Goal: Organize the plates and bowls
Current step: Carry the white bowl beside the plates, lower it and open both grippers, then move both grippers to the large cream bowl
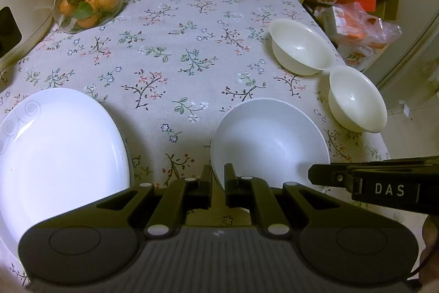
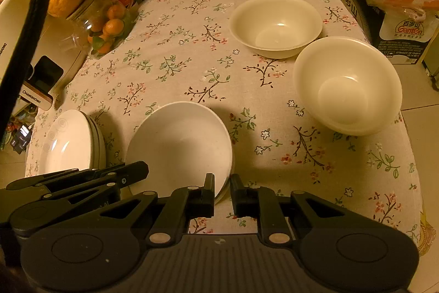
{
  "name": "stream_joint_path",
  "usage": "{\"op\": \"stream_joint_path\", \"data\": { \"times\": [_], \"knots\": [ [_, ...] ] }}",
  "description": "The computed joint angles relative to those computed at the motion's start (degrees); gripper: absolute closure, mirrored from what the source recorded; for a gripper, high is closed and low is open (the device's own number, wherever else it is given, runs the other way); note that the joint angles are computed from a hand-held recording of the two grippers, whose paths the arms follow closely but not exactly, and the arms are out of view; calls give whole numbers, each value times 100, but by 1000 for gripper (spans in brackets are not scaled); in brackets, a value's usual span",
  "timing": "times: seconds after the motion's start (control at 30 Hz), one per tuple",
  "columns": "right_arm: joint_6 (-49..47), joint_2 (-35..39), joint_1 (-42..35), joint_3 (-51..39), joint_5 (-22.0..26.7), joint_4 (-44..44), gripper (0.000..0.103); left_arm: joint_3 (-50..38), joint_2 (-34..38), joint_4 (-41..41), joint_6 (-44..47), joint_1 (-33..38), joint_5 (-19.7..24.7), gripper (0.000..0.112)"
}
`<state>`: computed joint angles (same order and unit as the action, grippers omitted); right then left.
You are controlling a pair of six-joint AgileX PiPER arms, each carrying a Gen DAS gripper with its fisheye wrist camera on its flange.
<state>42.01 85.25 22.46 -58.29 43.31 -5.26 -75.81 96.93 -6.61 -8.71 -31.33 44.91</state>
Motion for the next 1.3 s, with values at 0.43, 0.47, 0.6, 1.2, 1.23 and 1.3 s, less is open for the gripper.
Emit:
{"op": "stream_joint_path", "data": {
  "times": [0.43,0.47,0.6,1.2,1.23,1.3],
  "knots": [
    [9,-75,-35,10,5,22,75,-109,47,20,-103,15,68,87],
    [28,-95,-41,17,-6,12,73,-110,34,31,-138,19,73,85],
    [-1,-200,-101,52,-48,34,72,-210,20,-33,-148,103,177,82],
    [340,-1201,-1109,232,-97,-513,59,-1163,372,223,-799,-425,-199,64],
    [381,-1254,-1204,249,-79,-570,59,-1241,451,171,-783,-465,-252,63],
    [481,-1325,-1313,281,-28,-701,58,-1456,646,48,-714,-541,-280,60]
  ]
}}
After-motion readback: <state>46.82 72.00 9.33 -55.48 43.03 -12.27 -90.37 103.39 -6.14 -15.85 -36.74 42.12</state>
